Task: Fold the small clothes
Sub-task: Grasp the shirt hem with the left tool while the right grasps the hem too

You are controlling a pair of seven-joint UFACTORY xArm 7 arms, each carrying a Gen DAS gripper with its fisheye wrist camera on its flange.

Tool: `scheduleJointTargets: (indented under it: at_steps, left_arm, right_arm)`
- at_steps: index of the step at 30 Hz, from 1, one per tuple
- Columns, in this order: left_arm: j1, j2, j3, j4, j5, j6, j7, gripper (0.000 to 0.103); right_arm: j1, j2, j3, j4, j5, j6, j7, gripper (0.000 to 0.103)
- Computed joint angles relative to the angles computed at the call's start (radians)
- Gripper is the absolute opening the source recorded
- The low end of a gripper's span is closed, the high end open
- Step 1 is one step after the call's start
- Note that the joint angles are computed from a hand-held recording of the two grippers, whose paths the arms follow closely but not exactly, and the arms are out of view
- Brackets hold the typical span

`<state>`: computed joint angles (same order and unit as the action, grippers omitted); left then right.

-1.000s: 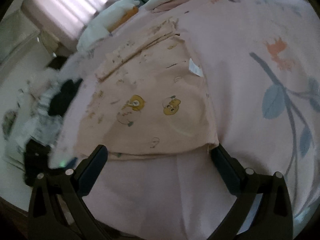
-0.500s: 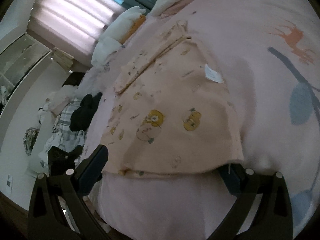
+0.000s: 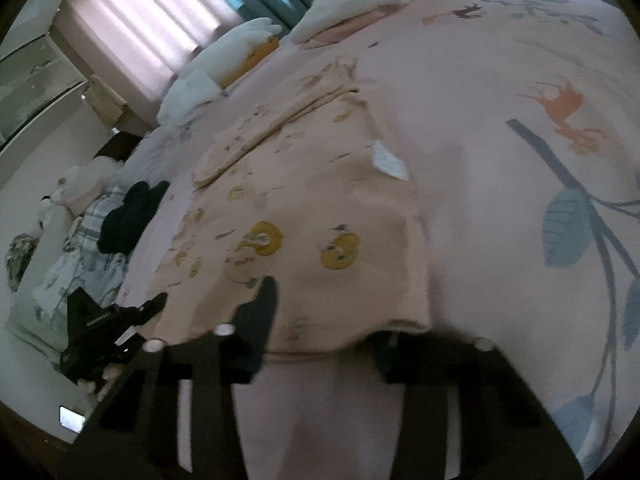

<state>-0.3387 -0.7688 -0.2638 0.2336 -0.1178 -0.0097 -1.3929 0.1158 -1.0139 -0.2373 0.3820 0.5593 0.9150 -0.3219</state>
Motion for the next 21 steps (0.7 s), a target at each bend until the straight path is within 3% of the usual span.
scheduleJointTargets:
  at_steps: [2, 5, 7, 12, 16, 21]
  left_arm:
    - [0.033, -0.01, -0.037, 0.007, 0.012, 0.021, -0.008, 0.008]
    - [0.105, -0.03, -0.116, 0.059, 0.062, 0.14, -0.019, 0.007]
    - [0.12, -0.033, -0.132, 0.076, 0.085, 0.176, -0.033, 0.007]
    - [0.112, -0.056, -0.123, 0.071, 0.101, 0.192, -0.069, 0.005]
    - [0.107, -0.068, -0.119, 0.073, 0.117, 0.212, -0.079, 0.004]
    - [0.1, -0.094, -0.117, 0.091, 0.14, 0.271, -0.07, 0.004]
  right_arm:
    - [-0.015, 0.001, 0.013, -0.005, -0.018, -0.012, 0.004, 0.015]
    - [-0.024, 0.01, -0.006, -0.014, -0.006, -0.024, 0.019, 0.004]
    - [-0.019, 0.016, -0.022, -0.016, 0.007, -0.028, 0.012, 0.002]
    - [-0.026, -0.026, 0.038, -0.035, -0.03, -0.065, 0.018, 0.003]
    - [-0.005, -0.048, 0.005, -0.051, -0.008, -0.092, 0.027, 0.006]
    - [0.006, -0.074, 0.023, -0.061, -0.028, -0.122, 0.028, 0.006]
